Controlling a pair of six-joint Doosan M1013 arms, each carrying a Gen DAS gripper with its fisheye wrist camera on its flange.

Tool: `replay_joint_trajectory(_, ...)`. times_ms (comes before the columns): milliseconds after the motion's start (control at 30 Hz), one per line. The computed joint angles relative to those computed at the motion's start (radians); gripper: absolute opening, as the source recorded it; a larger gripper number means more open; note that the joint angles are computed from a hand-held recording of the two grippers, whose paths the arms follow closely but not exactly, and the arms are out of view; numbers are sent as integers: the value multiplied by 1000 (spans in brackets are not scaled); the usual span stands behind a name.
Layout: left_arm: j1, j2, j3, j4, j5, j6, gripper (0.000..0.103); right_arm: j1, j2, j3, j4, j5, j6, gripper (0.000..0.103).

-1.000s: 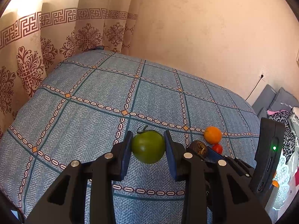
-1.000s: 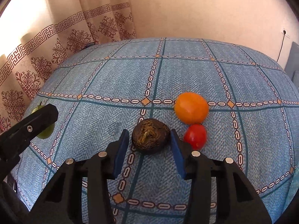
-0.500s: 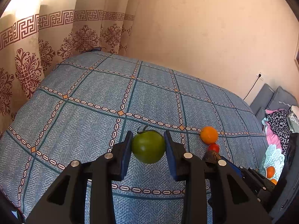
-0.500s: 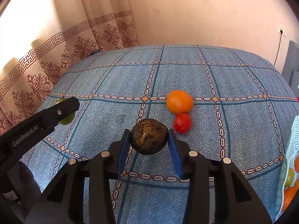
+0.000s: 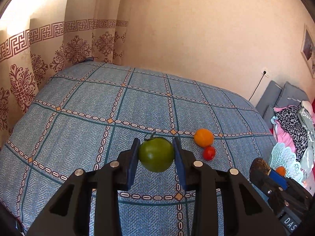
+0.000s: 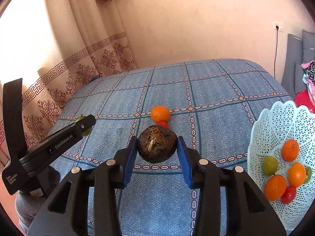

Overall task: Organize fruits
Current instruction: 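Carry the green tomato and brown fruit into the basket, opening both tools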

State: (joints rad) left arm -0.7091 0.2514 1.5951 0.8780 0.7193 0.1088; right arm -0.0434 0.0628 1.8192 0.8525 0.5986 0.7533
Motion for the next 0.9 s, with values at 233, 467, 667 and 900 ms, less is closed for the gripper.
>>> replay_joint_trajectory(233,-18,13,-16,-11,-12,53,34,-55,-34,15,9,-13,7,42)
replay_joint_trajectory(467,-33,28,-31,-17,-11,100,34,-139,-49,25,-23,-34,72,42)
replay_joint_trajectory(667,-50,39,-46,-23,-16,144,34,-207,-52,32,-64,-57,136,42)
replay_joint_trajectory(900,-71,51,-72,-55,-25,216,34,-263,-58,44,-73,-73,164,42)
